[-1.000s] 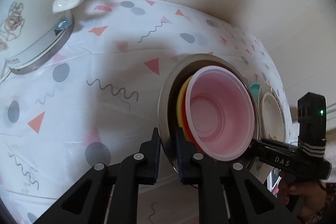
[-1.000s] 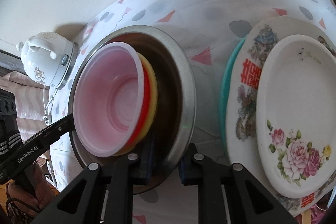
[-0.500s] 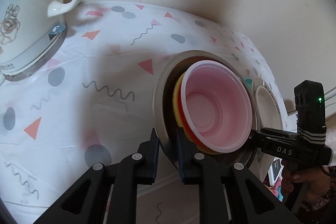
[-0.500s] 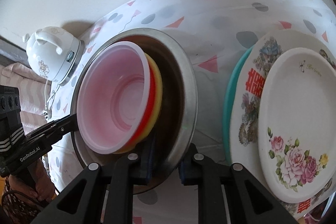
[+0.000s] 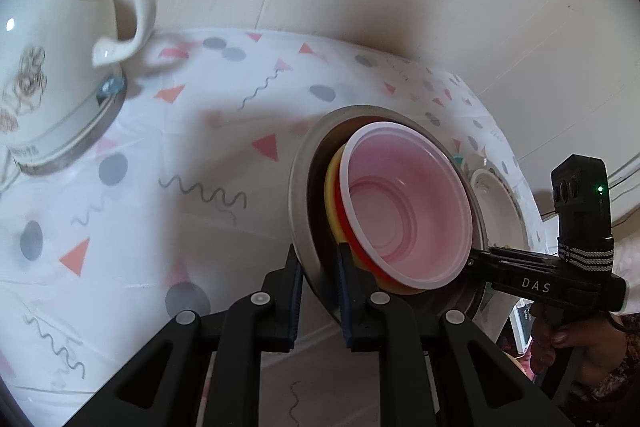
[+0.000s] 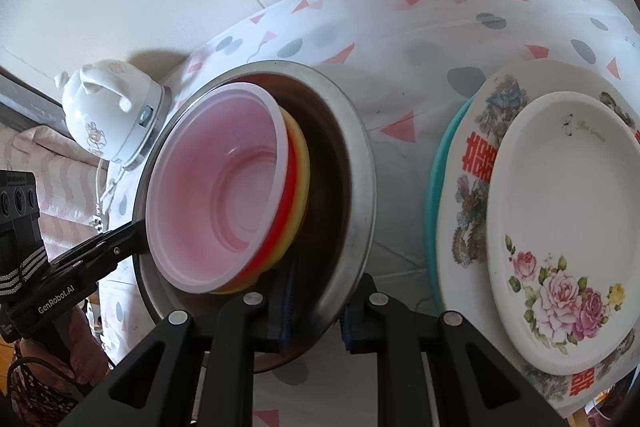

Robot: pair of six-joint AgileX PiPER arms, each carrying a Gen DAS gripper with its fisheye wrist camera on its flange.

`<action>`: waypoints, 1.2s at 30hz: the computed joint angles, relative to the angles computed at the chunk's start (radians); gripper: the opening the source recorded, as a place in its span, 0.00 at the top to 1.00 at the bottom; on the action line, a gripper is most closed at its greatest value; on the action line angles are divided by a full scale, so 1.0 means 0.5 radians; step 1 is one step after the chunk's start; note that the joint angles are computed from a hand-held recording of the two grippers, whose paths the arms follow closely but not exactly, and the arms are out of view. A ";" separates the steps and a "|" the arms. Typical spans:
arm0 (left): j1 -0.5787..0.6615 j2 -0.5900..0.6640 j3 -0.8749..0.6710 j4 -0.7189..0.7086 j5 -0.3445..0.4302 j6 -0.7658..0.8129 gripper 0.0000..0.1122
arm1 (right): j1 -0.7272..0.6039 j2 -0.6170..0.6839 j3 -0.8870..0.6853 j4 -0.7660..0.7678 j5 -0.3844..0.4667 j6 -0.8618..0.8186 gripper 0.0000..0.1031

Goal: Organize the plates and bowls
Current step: 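Lift the steel bowl with nested bowls and carry it over the plate stack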

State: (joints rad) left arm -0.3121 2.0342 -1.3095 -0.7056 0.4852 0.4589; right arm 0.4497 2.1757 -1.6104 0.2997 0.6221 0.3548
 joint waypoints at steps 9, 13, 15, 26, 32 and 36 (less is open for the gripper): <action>-0.128 -0.012 -0.229 0.173 0.076 -0.147 0.86 | -0.066 -0.248 0.258 0.005 -0.156 0.053 0.83; -0.202 0.055 -0.408 0.227 0.138 -0.191 0.86 | -0.114 -0.391 0.424 -0.035 -0.244 0.119 0.83; -0.240 0.109 -0.515 0.251 0.182 -0.215 0.86 | -0.137 -0.463 0.510 -0.088 -0.284 0.188 0.83; -0.497 0.506 -1.208 0.433 0.466 -0.431 0.86 | -0.311 -0.856 1.026 -0.352 -0.441 0.527 0.83; -0.586 0.764 -1.644 0.535 0.653 -0.580 0.86 | -0.406 -0.944 1.161 -0.389 -0.466 0.583 0.83; -0.635 0.926 -1.907 0.605 0.769 -0.669 0.86 | -0.467 -0.968 1.244 -0.324 -0.499 0.535 0.83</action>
State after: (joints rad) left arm -0.6295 2.4974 -2.2632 -0.4033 0.8698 0.1241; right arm 0.2162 1.6917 -0.9884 0.1379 0.3728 0.6223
